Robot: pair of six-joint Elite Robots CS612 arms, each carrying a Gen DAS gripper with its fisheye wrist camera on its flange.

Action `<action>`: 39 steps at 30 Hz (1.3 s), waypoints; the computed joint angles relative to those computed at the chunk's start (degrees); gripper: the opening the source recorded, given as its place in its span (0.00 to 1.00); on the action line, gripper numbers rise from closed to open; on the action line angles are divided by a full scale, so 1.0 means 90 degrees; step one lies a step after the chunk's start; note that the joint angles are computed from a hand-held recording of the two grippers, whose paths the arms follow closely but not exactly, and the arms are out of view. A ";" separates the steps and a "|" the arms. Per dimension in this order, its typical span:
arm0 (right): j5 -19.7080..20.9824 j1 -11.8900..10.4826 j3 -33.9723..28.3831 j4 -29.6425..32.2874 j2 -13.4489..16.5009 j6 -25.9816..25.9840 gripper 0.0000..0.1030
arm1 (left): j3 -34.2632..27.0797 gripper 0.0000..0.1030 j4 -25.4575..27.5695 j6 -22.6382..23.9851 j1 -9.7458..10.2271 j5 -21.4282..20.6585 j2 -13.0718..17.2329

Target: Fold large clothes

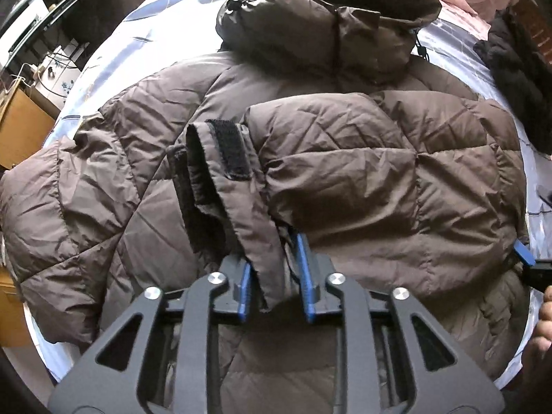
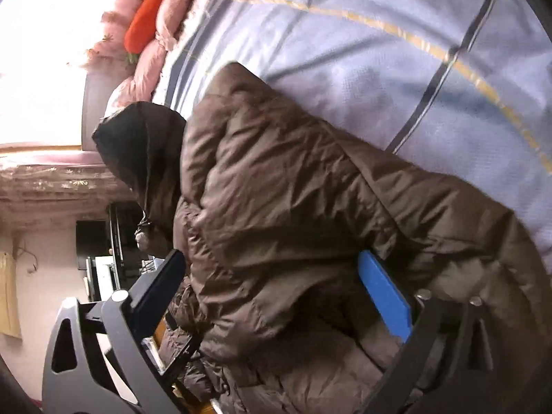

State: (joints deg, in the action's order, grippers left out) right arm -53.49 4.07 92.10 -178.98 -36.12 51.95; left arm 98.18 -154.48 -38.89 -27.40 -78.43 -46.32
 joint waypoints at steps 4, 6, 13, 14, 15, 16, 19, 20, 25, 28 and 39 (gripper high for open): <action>0.0954 -0.0073 -0.0048 0.0938 -0.0004 -0.0069 0.89 | 0.0048 0.24 -0.0002 -0.0028 -0.0007 -0.0077 -0.0040; 0.1514 -0.0041 -0.0089 0.1293 0.0060 -0.0026 0.89 | 0.0048 0.26 0.0027 -0.0059 0.0003 -0.0164 -0.0045; 0.0421 -0.0069 -0.0192 -0.0895 0.0248 0.0301 0.15 | -0.0059 0.16 0.0183 -0.0084 0.0033 -0.0542 0.0061; 0.0272 -0.0051 -0.0187 -0.0983 0.0222 0.0254 0.12 | -0.0052 0.16 0.0104 -0.0181 0.0089 -0.0865 0.0085; 0.0171 -0.0031 -0.0179 -0.1078 0.0202 0.0260 0.11 | -0.0027 0.15 -0.0004 -0.0180 0.0116 -0.1030 0.0099; 0.0034 -0.0005 -0.0166 -0.1053 0.0154 0.0191 0.11 | -0.0001 0.15 -0.0104 -0.0194 0.0126 -0.1098 0.0114; -0.0441 0.0040 -0.0130 -0.0647 0.0059 -0.0049 0.11 | -0.0077 0.15 -0.0005 -0.0051 0.0105 -0.1225 0.0211; -0.0503 0.0040 -0.0145 -0.0499 0.0087 -0.0005 0.11 | -0.0110 0.15 0.0054 0.0011 0.0067 -0.1150 0.0244; -0.0062 -0.0054 -0.0155 -0.0038 0.0203 0.0344 0.33 | -0.0224 0.16 0.0285 0.0041 0.0011 -0.0965 0.0313; -0.0440 -0.0002 0.0109 0.0685 -0.0275 0.0125 0.71 | -0.0215 0.20 0.0280 0.0091 0.0003 -0.0918 0.0283; -0.1948 0.0594 -0.0140 0.0928 -0.0622 -0.2718 0.39 | -0.0225 0.21 0.0362 -0.0014 -0.0096 -0.0714 0.0278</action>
State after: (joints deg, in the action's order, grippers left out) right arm -71.02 9.41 90.85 -170.63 -41.72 27.48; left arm 96.16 -151.22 -39.02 -28.26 -84.85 -43.81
